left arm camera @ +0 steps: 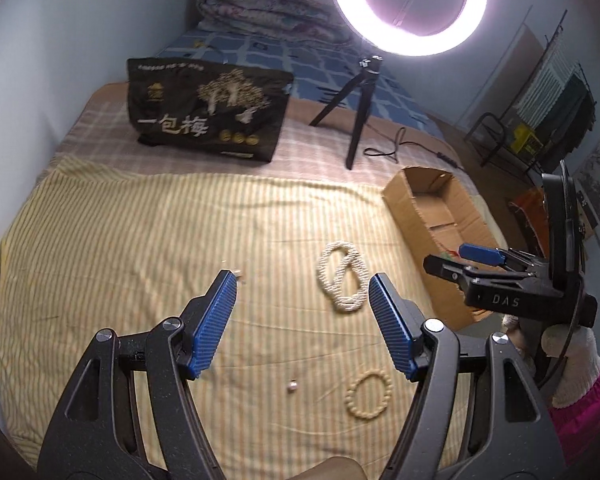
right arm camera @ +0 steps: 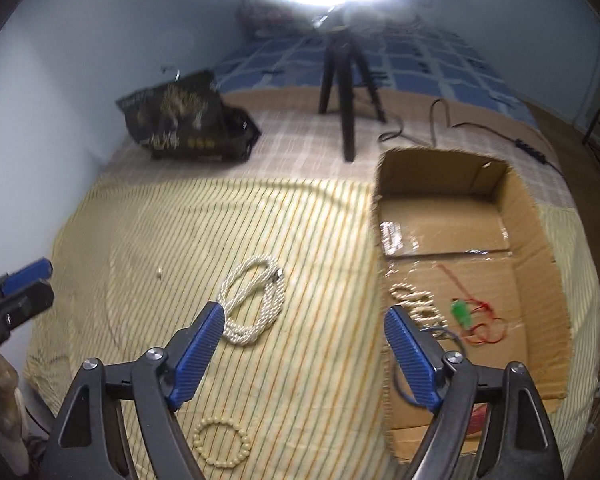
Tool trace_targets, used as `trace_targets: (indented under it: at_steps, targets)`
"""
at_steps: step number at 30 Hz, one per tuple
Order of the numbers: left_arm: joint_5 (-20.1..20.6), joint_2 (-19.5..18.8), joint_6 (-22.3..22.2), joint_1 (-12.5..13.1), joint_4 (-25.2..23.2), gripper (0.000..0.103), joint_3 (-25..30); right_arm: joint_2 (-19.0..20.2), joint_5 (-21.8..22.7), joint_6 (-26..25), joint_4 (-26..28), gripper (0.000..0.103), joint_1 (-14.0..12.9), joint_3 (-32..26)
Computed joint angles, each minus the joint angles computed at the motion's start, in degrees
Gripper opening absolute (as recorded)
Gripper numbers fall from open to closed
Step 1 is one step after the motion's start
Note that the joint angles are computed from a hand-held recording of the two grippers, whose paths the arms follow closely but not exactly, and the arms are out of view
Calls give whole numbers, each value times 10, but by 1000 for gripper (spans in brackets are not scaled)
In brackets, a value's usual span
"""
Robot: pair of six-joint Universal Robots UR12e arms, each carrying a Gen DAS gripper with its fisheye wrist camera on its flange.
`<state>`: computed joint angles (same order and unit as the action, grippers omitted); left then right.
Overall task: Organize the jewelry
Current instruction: 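Move both open tools back over the bed toward the remaining pearl necklace and bracelet, then move the left tool to a pearl stud earring while the right tool approaches the long pearl necklace, then close the left tool on the pearl earring while the right tool grips the pearl necklace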
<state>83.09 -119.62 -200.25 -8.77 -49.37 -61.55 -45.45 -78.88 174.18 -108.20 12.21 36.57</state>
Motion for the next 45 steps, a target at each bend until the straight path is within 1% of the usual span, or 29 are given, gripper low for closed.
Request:
trace_targets:
  at_steps: [4, 7, 8, 9, 10, 12, 13, 14, 15, 18, 21, 24, 29, 31, 35, 38, 39, 45]
  targets:
    - [-1, 3, -14, 8, -6, 71, -7, 10, 0, -10, 26, 71, 6, -14]
    - [0, 4, -21, 11, -7, 68, -11, 20, 6, -9, 44, 68, 8, -28]
    - [-1, 4, -21, 12, -8, 65, -13, 23, 7, -7, 50, 67, 9, -33]
    - [-4, 4, -19, 12, -11, 61, -14, 27, 8, -6, 56, 63, 10, -40]
    - [-6, 4, -15, 12, -15, 59, -14, 32, 10, -5, 64, 60, 11, -47]
    - [-7, 3, -5, 11, -20, 51, -15, 38, 12, -4, 76, 58, 12, -57]
    - [-9, 3, 1, 9, -25, 49, -16, 41, 10, -4, 80, 58, 13, -60]
    - [-11, 3, 7, 9, -29, 43, -18, 44, 8, -5, 85, 58, 14, -63]
    - [-16, 2, 15, 8, -36, 38, -19, 46, 7, -5, 88, 55, 15, -67]
    - [-28, 2, 36, 5, -53, 31, -24, 57, 7, -1, 105, 47, 16, -82]
    - [-39, 3, 53, 3, -69, 30, -30, 64, 16, 9, 121, 42, 15, -92]
    - [-51, 3, 64, 0, -84, 29, -34, 73, 23, 16, 135, 39, 14, -105]
    - [-62, -3, 74, -3, -110, 24, -32, 87, 16, 18, 150, 37, 18, -127]
    - [-61, -6, 78, -5, -117, 24, -30, 92, 12, 19, 156, 36, 19, -135]
    - [-65, -10, 79, -5, -126, 24, -28, 103, 4, 24, 168, 33, 21, -151]
    - [-67, -16, 81, -5, -136, 17, -21, 109, -2, 28, 173, 33, 22, -160]
    - [-69, -17, 80, -5, -138, 17, -20, 111, -3, 29, 174, 32, 22, -163]
    - [-74, -26, 79, -7, -154, 16, -10, 114, -6, 31, 176, 32, 22, -167]
